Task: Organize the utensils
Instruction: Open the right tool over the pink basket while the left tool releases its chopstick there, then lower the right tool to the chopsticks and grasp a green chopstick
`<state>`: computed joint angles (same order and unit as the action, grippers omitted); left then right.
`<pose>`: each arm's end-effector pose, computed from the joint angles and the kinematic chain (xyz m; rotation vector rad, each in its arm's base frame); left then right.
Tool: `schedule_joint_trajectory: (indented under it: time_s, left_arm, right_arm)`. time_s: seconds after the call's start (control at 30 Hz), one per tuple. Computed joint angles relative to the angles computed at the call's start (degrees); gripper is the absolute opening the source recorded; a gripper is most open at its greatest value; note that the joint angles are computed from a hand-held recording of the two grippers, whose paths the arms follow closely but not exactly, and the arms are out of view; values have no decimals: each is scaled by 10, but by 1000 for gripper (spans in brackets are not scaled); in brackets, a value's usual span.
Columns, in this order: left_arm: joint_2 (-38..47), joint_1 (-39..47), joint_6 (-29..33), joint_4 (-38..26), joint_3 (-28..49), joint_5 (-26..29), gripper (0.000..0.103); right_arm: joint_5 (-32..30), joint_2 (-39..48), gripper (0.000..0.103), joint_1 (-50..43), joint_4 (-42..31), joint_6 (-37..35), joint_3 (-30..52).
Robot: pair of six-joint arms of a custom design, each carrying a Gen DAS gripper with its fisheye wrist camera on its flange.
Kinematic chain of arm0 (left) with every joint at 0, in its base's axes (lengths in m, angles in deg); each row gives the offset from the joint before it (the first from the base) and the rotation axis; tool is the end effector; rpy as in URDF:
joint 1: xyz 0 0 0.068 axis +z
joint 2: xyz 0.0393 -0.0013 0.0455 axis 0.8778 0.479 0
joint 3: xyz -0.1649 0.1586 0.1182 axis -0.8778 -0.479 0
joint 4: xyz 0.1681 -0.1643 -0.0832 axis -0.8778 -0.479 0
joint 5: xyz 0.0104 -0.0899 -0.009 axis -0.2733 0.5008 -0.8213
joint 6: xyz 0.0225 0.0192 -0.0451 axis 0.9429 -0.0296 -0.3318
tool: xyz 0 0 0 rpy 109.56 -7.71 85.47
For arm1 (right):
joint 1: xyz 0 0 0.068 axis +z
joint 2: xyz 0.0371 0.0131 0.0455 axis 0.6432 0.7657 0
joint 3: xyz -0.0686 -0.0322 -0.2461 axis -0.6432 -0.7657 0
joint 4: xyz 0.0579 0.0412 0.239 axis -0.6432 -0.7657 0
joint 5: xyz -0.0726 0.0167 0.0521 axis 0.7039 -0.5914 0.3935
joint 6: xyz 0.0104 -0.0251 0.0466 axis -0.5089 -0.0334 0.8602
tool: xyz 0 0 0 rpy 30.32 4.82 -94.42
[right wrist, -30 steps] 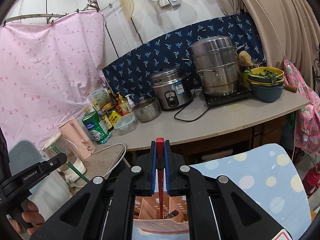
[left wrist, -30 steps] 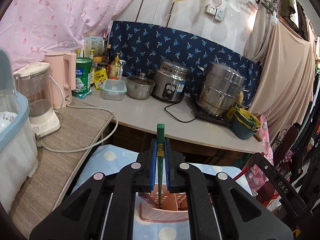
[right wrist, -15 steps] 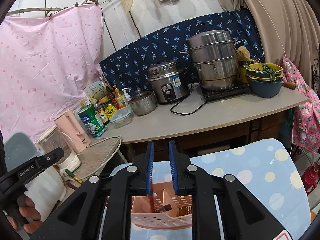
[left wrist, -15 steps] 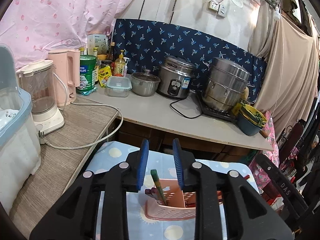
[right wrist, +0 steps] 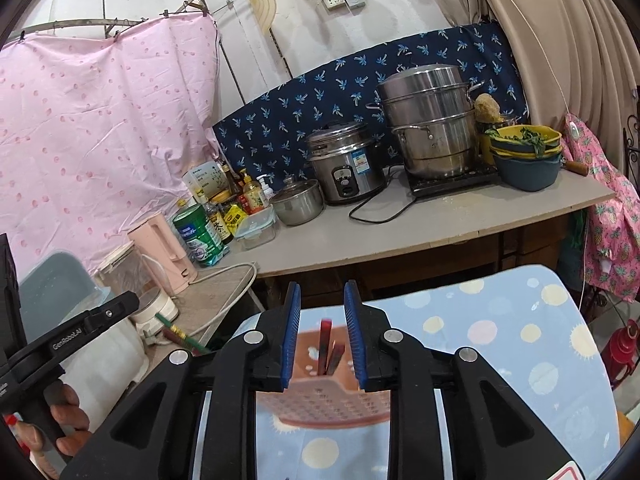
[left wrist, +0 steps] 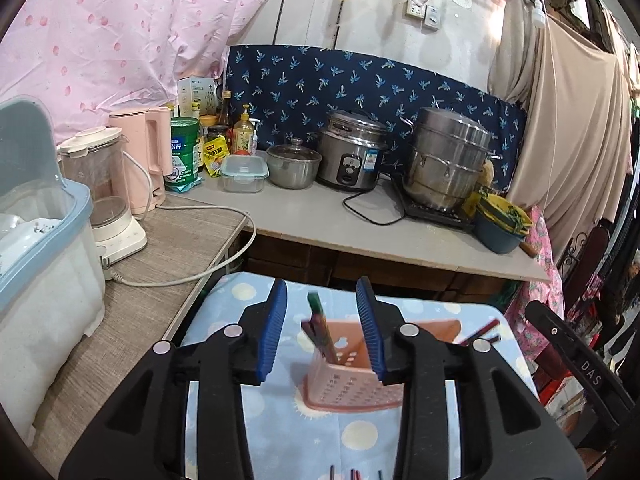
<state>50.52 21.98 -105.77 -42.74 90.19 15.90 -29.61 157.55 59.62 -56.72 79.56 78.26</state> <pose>0.2297 -0.1600 0.3739 -0.3077 2.0490 -0.0575 0.2753 0.1039 0.3376 -0.1045 2.0107 0.5956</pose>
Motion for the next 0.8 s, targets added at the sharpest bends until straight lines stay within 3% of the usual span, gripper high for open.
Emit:
schedule_joint_trajectory:
  time_s: [0.43,0.8]
  left_arm:
    - [-58,-119,-139,-84,-138,-38,34]
    - [-93,-237,-311,-126,-266,-29,34]
  right_arm:
    - [25,-198,23,48,-52,-13,-179]
    - [169,-361,23,217,-154,34,-322]
